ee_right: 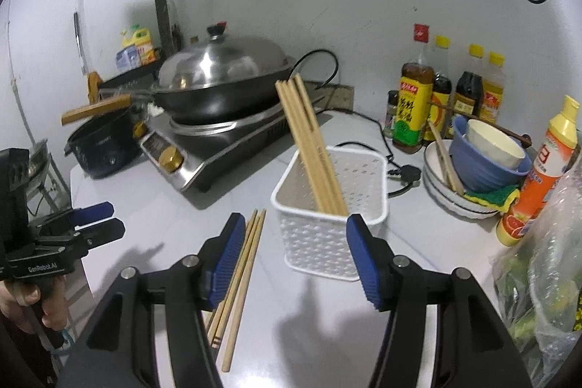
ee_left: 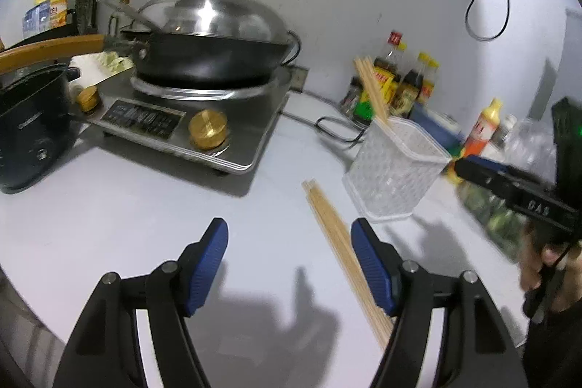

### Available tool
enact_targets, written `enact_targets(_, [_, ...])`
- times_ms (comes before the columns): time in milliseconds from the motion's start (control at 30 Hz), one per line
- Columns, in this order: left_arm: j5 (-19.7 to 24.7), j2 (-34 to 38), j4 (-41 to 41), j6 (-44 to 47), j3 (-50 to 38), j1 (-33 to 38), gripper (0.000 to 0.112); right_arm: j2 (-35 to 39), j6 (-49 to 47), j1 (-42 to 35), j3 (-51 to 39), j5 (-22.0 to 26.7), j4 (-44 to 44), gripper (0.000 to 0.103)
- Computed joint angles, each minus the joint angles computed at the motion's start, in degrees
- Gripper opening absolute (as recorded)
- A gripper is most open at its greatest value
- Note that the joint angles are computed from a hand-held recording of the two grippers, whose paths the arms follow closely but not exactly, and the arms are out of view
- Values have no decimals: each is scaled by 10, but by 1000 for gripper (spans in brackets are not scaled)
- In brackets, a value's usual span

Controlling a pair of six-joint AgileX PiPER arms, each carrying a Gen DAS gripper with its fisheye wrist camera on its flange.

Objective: Organize utensils
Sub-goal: 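Move both tools back toward the remaining chopsticks on the counter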

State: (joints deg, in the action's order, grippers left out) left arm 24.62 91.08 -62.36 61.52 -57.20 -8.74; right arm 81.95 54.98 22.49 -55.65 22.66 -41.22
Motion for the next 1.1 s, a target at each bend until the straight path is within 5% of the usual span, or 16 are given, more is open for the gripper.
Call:
enact_targets(667, [26, 45, -56, 89, 40, 93, 70, 168, 14, 25, -29, -14, 24, 55])
enact_targets(900, [37, 69, -48, 84, 24, 110, 70, 214, -55, 29, -68, -12, 82, 31])
enact_targets(1100, [42, 79, -36, 71, 12, 112, 70, 235, -90, 29, -94, -5, 112, 28])
